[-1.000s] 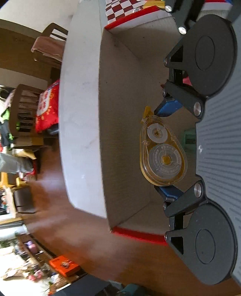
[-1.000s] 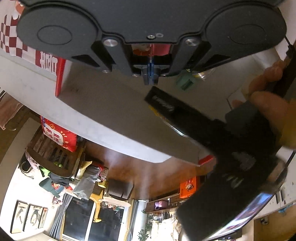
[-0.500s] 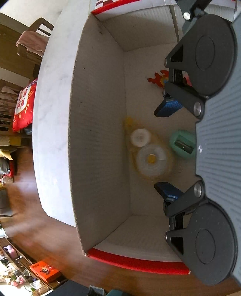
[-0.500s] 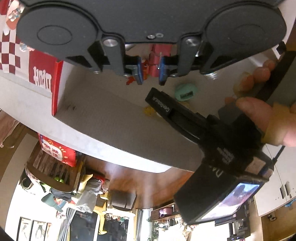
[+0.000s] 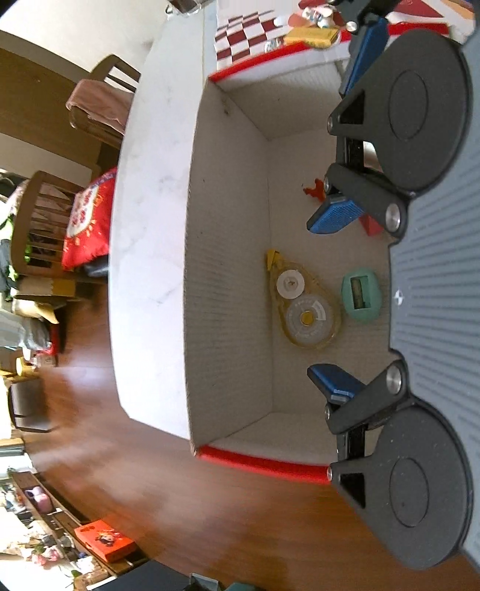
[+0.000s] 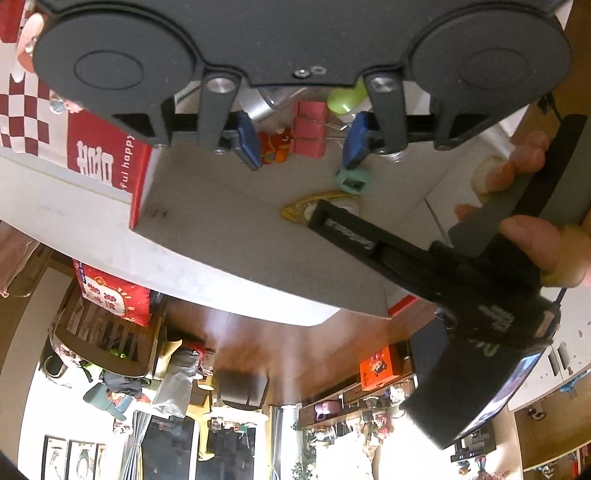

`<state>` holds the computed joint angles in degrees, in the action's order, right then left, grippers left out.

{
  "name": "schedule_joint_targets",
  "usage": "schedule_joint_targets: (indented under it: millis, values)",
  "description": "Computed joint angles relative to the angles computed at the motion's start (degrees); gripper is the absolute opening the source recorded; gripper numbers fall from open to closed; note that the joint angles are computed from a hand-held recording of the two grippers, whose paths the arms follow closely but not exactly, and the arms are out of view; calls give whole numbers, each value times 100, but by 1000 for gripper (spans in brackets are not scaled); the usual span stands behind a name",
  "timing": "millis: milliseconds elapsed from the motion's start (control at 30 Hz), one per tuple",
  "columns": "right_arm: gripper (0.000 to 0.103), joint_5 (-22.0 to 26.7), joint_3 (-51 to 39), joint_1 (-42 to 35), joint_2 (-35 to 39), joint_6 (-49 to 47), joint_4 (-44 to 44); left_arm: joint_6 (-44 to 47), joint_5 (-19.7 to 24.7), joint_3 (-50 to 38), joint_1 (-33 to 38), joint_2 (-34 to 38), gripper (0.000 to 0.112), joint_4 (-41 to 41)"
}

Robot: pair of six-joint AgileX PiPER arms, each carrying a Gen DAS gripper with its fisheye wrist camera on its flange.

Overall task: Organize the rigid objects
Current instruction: 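Carry the tape roller and binder clip into the shoebox and open both grippers, then withdraw both grippers from the shoebox back over the table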

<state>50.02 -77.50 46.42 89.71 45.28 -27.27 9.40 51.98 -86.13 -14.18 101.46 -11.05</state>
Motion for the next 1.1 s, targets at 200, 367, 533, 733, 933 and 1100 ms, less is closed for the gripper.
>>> schedule_joint_targets:
  millis: [200, 367, 533, 733, 933, 1100]
  values:
    - [56, 168, 69, 198, -428, 214, -136, 169, -139, 301, 62, -562, 77, -94]
    - [64, 311, 146, 420, -780, 404, -287, 419, -118, 541, 160, -1130, 77, -343]
    - [71, 609, 268, 776, -1216, 719, -499, 754, -93, 795, 196, -1690, 77, -603]
    - [83, 870, 639, 1260, -1847, 1397, -899, 925, 36, 1145, 160, -2308, 77, -870]
    - [88, 1373, 1088, 1831, -2570, 1976, -1375, 977, 163, 1542, 109, -2927, 77, -1080]
    - [96, 1819, 1560, 2317, -3284, 2351, -1701, 410, -74, 1822, -482, -3326, 82, -689]
